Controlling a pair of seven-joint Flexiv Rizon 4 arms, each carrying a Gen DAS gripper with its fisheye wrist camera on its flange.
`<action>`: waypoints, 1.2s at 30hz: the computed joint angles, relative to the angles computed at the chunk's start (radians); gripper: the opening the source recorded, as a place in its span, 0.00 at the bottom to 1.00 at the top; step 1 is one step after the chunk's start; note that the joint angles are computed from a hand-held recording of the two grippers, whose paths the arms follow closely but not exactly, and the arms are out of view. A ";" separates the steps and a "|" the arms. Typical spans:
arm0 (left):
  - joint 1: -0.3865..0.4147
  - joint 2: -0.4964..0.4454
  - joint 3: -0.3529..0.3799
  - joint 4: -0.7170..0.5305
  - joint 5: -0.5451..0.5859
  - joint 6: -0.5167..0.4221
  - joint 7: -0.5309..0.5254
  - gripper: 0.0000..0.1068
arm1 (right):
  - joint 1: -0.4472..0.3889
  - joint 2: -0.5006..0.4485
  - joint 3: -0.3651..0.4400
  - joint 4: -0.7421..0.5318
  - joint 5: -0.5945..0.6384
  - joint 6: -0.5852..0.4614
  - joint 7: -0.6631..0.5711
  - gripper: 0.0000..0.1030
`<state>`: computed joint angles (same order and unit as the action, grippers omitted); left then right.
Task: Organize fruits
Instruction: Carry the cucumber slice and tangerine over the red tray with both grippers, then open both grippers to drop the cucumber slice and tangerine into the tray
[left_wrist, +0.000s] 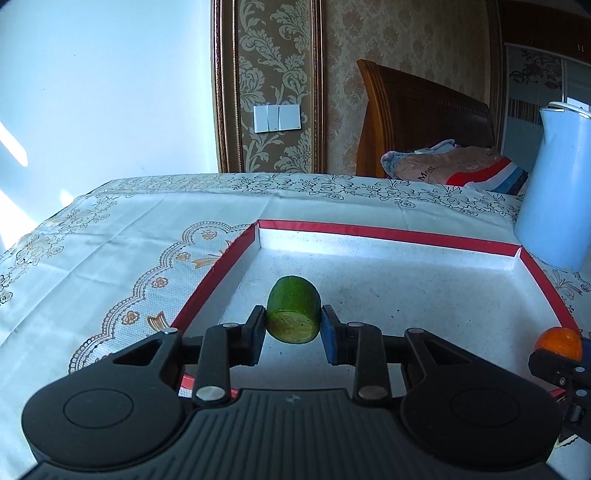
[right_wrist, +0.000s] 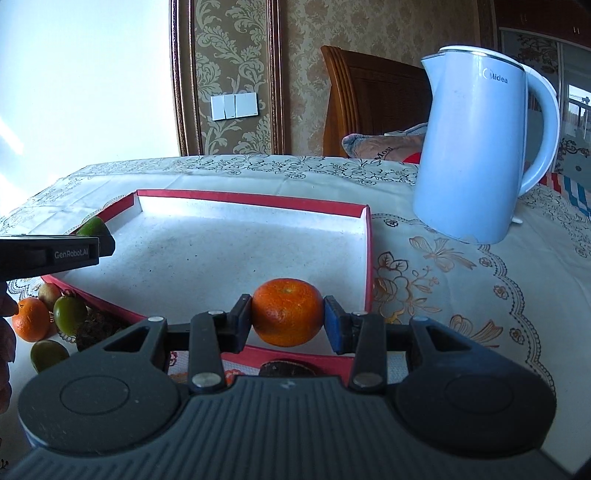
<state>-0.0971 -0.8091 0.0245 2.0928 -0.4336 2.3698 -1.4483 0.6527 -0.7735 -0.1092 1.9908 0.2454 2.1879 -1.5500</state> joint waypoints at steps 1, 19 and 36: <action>0.002 -0.001 -0.001 -0.003 -0.001 -0.009 0.001 0.29 | 0.005 -0.003 -0.006 -0.003 0.005 -0.005 -0.001 0.37; -0.020 -0.018 0.020 -0.030 -0.030 -0.087 0.029 0.29 | 0.032 -0.025 -0.035 -0.029 0.031 -0.020 -0.003 0.37; -0.024 -0.020 0.016 -0.010 -0.025 -0.041 0.037 0.29 | -0.010 -0.037 0.000 -0.036 -0.007 0.003 0.024 0.41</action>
<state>-0.1207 -0.8290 0.0401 2.0827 -0.4583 2.3284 -1.4117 0.6428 -0.8105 -0.1089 1.9547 0.2387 2.1913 -1.5262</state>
